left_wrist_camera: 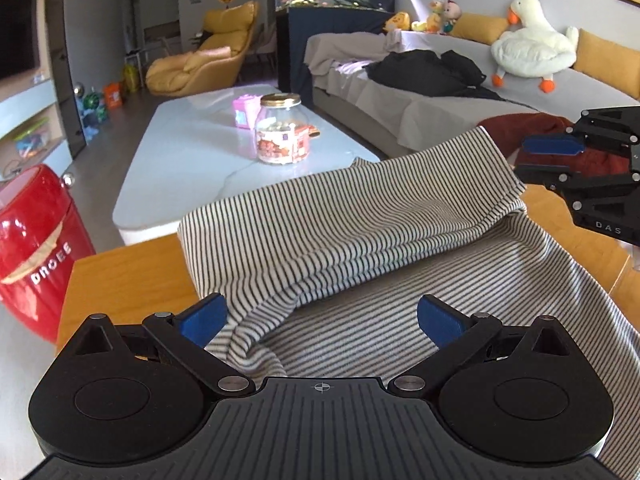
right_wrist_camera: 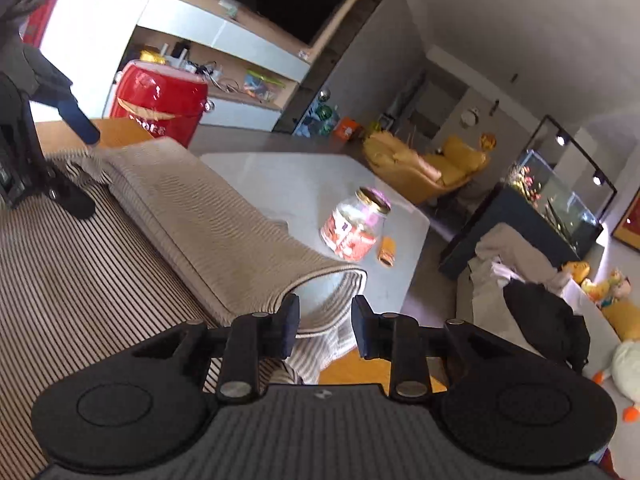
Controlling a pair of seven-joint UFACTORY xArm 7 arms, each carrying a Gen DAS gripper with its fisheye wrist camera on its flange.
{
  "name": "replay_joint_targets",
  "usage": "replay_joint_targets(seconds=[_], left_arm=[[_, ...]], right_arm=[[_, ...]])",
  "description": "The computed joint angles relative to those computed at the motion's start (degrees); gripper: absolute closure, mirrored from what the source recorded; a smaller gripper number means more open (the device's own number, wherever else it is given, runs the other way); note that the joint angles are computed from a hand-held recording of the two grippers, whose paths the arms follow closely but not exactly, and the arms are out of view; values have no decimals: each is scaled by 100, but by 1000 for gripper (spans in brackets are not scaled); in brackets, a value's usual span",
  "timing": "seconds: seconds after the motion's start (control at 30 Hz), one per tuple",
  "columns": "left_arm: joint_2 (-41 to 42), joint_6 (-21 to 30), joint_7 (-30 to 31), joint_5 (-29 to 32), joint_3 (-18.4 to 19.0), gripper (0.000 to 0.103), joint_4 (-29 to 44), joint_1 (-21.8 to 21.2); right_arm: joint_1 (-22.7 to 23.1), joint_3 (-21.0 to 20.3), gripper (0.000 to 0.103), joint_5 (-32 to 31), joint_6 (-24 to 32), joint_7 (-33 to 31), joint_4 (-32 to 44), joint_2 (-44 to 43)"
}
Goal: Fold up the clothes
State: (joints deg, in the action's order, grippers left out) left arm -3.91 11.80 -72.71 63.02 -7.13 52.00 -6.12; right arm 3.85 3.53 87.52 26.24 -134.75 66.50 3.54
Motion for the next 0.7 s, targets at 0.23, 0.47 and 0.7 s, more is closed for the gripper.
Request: replay_joint_targets(seconds=[0.23,0.47,0.7], left_arm=[[-36,-64,-1220,1073,-20,0,-131,86],[-121,-78,-2307,2168,33,0,-161,39],[-198,-237,-3117,2451,214,0,-260,69]], right_arm=[[465,384,69,-273,-636,-1216,-183,181],[875,676,91,-167,-1352,-1461,229,777],[799,720,92,-2229,-481,2045,588,919]])
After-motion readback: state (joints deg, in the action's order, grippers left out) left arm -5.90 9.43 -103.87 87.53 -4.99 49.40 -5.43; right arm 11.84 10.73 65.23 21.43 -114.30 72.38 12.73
